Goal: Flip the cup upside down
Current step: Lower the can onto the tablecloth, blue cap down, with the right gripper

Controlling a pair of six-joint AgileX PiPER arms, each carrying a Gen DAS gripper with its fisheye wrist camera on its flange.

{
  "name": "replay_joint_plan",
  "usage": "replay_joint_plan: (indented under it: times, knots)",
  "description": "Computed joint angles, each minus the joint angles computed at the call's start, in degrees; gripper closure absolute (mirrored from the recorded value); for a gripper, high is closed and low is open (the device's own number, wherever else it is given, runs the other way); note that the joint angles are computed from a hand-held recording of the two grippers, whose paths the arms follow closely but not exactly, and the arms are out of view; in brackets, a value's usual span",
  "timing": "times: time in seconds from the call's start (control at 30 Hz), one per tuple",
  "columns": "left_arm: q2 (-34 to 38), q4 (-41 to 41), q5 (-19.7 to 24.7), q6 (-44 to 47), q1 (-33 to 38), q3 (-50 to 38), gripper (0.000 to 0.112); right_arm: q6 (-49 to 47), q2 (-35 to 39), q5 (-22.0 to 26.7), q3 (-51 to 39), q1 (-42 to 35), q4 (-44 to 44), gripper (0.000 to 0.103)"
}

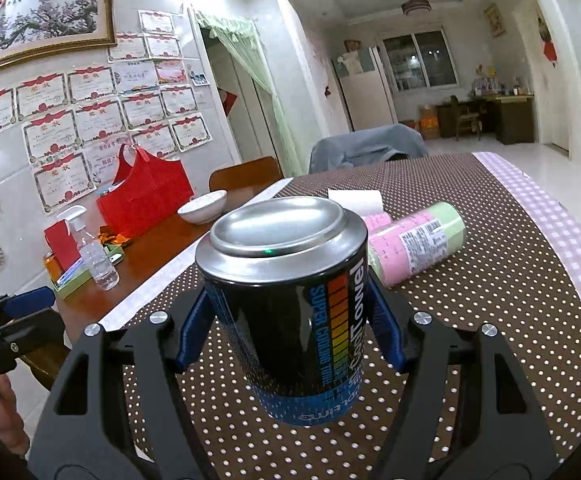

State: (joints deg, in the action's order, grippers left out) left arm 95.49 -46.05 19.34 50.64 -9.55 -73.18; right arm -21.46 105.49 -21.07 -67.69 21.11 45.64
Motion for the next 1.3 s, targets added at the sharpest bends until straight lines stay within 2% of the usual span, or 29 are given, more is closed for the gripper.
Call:
replay_joint_plan:
  times: [0.33,0.8,0.87,0.93,1.0,1.3]
  knots:
    - [-0.7,-5.3,0.2,4.6,1.5,1.2,0.024,-13.9,3.2,-1.0,-3.6,2.3,11.9,0.035]
    - [0.0,-6.0,1.2,4.8,2.2,0.4,0.024,-33.8,6.9,2.9,-9.3,1.6,32.8,0.033]
    - [-0.1,-6.3,1.0,5.0,2.1,0.6,0.024,-31.6,6.3,3.2,-8.4,1.7,31.0,0.028]
    - [-0.4,-6.6,0.6,5.2,1.8,1.0,0.024,-27.8,5.2,1.1,-6.8,2.6,27.4,0.012]
    - [-0.6,-6.7,0.4,5.5,1.7,1.3,0.024,-26.1,4.0,0.6,-5.9,3.0,25.6,0.006]
    - [-2.2,-7.4,-0.4,6.3,1.3,2.5,0.024,-31.2,-0.2,-2.3,-4.9,4.4,32.3,0.006]
